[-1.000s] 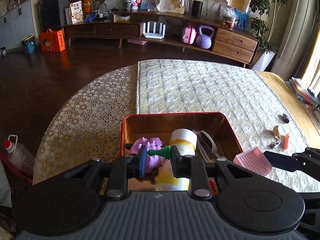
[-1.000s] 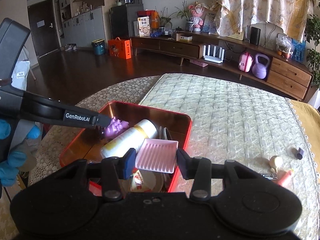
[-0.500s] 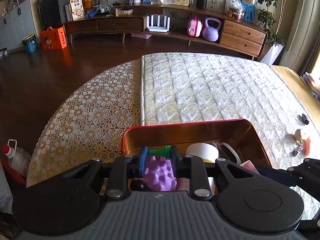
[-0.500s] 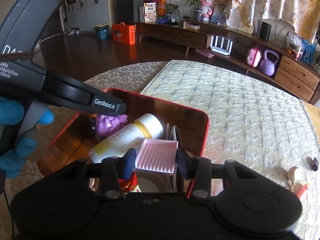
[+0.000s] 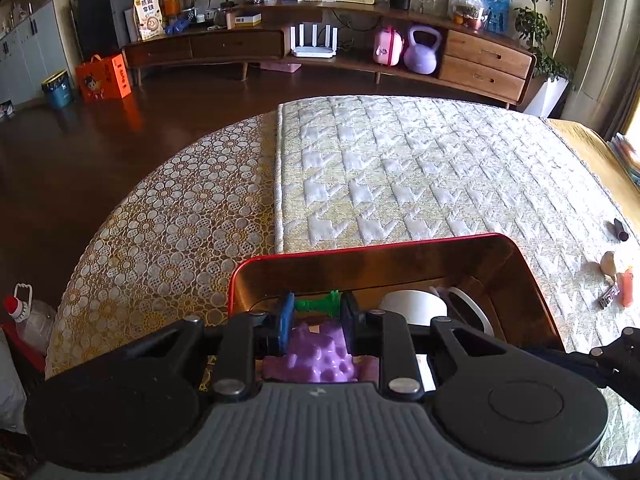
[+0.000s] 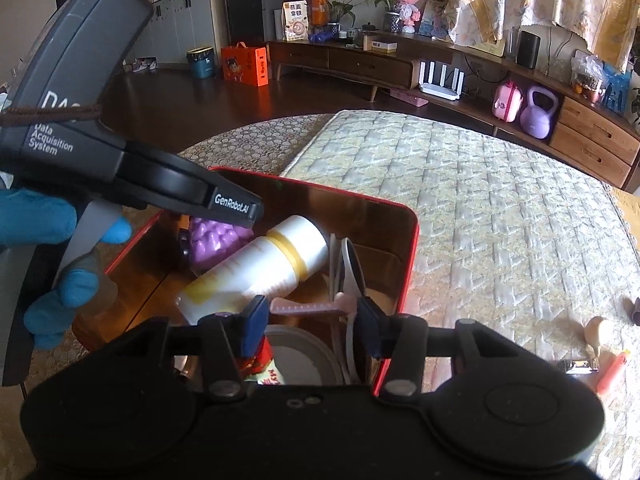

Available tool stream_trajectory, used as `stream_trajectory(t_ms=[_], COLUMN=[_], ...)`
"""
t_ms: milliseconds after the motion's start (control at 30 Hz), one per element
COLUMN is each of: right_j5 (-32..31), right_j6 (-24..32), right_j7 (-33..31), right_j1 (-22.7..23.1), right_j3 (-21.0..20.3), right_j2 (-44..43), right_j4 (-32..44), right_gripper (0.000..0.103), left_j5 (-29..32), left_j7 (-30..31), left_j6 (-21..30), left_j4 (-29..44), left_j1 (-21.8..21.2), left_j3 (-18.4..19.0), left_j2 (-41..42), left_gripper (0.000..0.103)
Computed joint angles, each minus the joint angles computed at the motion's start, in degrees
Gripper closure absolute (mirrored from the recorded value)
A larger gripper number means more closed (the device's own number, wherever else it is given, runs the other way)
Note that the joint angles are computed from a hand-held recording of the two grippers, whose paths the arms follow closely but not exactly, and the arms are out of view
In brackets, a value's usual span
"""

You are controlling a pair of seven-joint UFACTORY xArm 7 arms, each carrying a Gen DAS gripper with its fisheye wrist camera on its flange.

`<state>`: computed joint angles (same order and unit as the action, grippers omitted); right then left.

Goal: Organize rigid objects
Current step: 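Release green toy from left tool into tin while right tool drops pink tray in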

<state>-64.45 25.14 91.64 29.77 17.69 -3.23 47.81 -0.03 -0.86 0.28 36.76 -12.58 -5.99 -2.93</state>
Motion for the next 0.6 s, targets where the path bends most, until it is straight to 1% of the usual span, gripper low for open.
stream_trajectory(t_ms=[33,100,133,233,333,400,500,600], right_j5=[0.36,1.21,1.47,1.61,2.04,1.99,2.60,2.93], right_j6=[-0.06,-0.01,-0.09,-1.03,-1.42,-1.49,-1.50,-1.40], right_j7=[-0.19,-0.39,-0.32,0.30,0.66,0.63,0.66,1.25], right_j1=[0.07,0.18,0.19,-0.10,-0.44,-0.67,-0.94,-1.42], right_j3=[0.02,0.14,0.23,0.43,1.07,1.64,2.54,3.64], right_j2=[-0.14,-0.48,-0.64,-1.67,-2.88,-3.59,-5.00,-6.77], right_j4=[-0.11,-0.31,-0.38,-1.02,-1.65,-1.91,-2.54,-3.47], right_gripper=[0.053,0.053,0.053,0.053,0.045,0.043,0.041,0.039], left_j5=[1.70,2.56,2.16,-1.61,-3.49,-3.11,-3.60,-6.46], left_j7=[-1.33,-2.19,-1.94,0.93,2.15,1.70,1.98,3.84], left_j6=[-0.02,0.17,0.29,0.78,1.20,1.47,1.68,2.23], left_j4=[-0.06,-0.25,-0.44,-1.07,-1.89,-2.53,-3.60,-4.93], left_j1=[0.64,0.82,0.55,-1.28,-2.04,-1.61,-2.11,-4.70], left_j3=[-0.46,-0.61,-0.45,0.83,1.29,0.87,1.17,3.25], left_j2=[-0.09,-0.49,-0.81,-1.87,-3.21,-4.16,-5.92,-8.29], left_gripper=[0.079,0.079,0.079,0.079,0.079,0.079,0.078,0.078])
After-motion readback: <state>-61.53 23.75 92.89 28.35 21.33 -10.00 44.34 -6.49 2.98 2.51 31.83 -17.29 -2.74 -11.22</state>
